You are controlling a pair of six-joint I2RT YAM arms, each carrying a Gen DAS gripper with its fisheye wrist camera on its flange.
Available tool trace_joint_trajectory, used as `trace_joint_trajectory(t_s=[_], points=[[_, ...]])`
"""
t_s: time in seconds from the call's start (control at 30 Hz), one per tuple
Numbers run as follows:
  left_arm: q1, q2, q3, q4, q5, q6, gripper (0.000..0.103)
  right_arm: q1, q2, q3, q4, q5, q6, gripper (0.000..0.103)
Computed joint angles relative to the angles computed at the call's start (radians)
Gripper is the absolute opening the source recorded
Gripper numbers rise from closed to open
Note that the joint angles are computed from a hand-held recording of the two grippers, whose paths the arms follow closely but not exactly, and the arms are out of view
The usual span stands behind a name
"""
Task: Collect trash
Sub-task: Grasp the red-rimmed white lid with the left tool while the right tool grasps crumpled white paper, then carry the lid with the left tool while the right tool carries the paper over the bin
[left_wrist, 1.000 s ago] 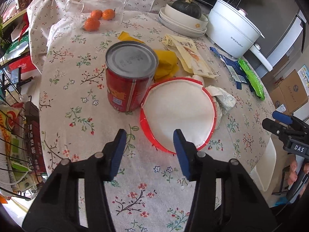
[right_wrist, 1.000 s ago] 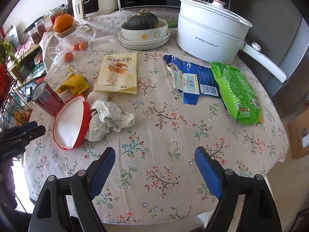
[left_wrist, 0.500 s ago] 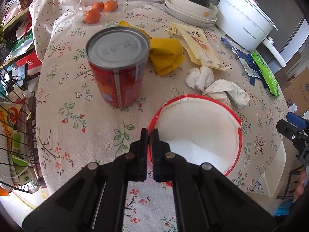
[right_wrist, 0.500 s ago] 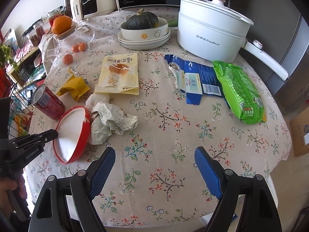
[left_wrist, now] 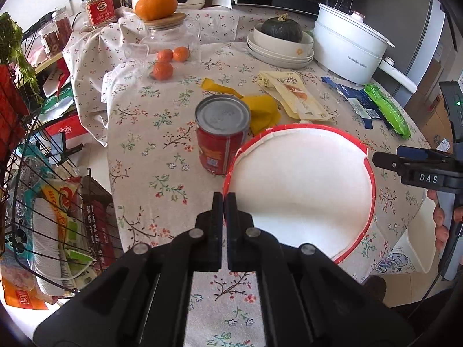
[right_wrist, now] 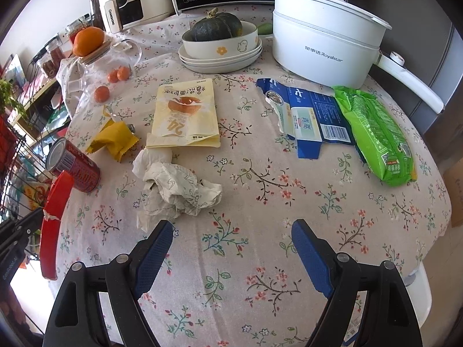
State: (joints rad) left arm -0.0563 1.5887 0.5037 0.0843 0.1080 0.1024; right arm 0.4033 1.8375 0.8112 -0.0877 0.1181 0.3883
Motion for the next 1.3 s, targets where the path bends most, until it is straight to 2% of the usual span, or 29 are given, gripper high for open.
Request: trace_joint_trajectory(t_s=[0.2,0.5,0.57,0.63,0.67,0.7,0.73,0.77,0.97,1.3], points=[[0.078,-0.023,-0.011,-0.007,0.029,0.041,0.002,0.033,0.098,0.091,0.006,-0.001,0.015,0.086],[0.099,-0.041,-0.016,-0.02,0.041,0.069,0.002,0.055,0.218,0.198,0.038,-0.008,0.018,0.085],[0.093,-0.04,-0.016,-0.019,0.037,0.069,0.002,0.058,0.246,0.221,0.033,-0.01,0.014,0.082],[0.087,-0.037,-0.016,-0.018,0.033,0.069,0.003,0.064,0.265,0.235,0.025,0.002,0.006,0.072],[0.086,-0.036,-0.016,-0.018,0.031,0.07,0.003,0.063,0.268,0.233,0.032,-0.001,0.0,0.07],[0.084,-0.033,-0.015,-0.018,0.029,0.069,0.003,0.061,0.266,0.227,0.043,-0.009,-0.006,0.063],[0.083,-0.031,-0.015,-0.018,0.027,0.069,0.003,0.054,0.261,0.217,0.061,-0.04,-0.017,0.042],[0.084,-0.03,-0.015,-0.017,0.027,0.07,0.003,0.046,0.259,0.218,0.059,-0.075,-0.018,0.029],[0.074,-0.047,-0.023,-0.019,0.022,0.066,0.003,0.043,0.212,0.196,0.029,-0.07,-0.005,0.025],[0.037,-0.092,-0.038,-0.025,0.016,0.045,0.003,0.024,0.037,0.061,0.038,-0.065,-0.005,0.025]])
